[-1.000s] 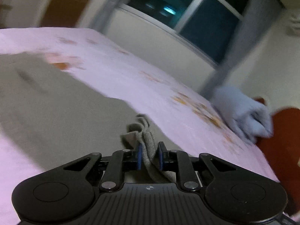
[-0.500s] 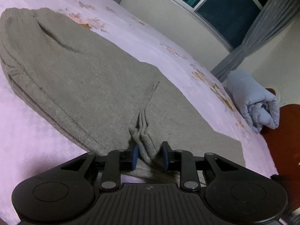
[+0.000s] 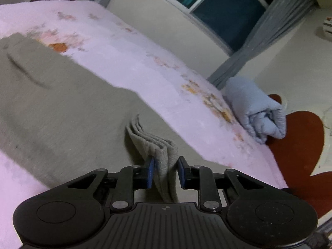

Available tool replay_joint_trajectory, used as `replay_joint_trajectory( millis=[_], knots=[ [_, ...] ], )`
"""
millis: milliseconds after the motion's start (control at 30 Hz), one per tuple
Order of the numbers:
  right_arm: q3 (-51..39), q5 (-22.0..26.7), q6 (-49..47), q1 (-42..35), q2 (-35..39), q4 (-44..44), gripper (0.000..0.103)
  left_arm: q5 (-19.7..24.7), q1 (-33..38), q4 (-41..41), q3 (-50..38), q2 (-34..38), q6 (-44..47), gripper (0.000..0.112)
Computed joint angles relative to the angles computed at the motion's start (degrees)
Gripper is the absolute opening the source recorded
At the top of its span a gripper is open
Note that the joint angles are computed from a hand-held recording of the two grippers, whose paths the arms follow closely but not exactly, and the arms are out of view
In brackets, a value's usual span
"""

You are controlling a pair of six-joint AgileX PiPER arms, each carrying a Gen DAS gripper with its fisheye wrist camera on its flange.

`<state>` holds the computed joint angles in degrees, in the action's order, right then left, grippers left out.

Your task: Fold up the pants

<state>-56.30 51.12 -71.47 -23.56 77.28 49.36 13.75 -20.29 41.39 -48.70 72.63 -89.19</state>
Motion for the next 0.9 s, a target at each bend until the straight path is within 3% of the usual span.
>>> replay_joint_trajectory(
  millis=[100,233,367,500,633,733,800,833,900],
  knots=[
    [0.6,-1.0,-0.4,1.1,-0.5,-0.3,0.05,-1.3,0.5,-3.2,-1.1,0.3,2.4,0.025],
    [0.6,-5.4,5.4,3.7,0.1,-4.1,0.05,-1.5,0.4,-1.3,-1.3,-0.3,-0.3,0.024],
    [0.0,-5.6,6.3,2.8,0.7,-4.0,0.05,-1.0,0.3,-0.3,-2.7,-2.0,-0.9,0.023],
    [-0.7,-5.9,8.1,3.4,1.5,-5.9,0.049,-0.4,0.8,-8.0,-5.4,-1.6,8.3,0.023],
    [-1.0,-6.7,10.4,2.8,1.3,-7.8,0.049,4.8,-0.6,-5.9,-4.6,-1.2,8.2,0.023],
    [-1.5,-5.9,9.4,1.4,2.0,-6.0,0.049,14.2,-4.6,1.9,-4.8,1.6,4.1,0.023],
    [-0.7,-8.0,8.1,1.0,1.6,-3.8,0.049,18.6,-4.9,-0.3,-5.6,5.4,8.7,0.023],
    [-1.2,-8.7,10.8,0.9,2.1,-5.4,0.051,18.1,-4.3,-2.0,-4.4,6.3,9.5,0.023],
    [-4.3,-5.2,15.4,-0.9,4.7,-7.0,0.055,15.0,-3.3,-0.8,-2.0,5.1,7.7,0.025]
  ],
)
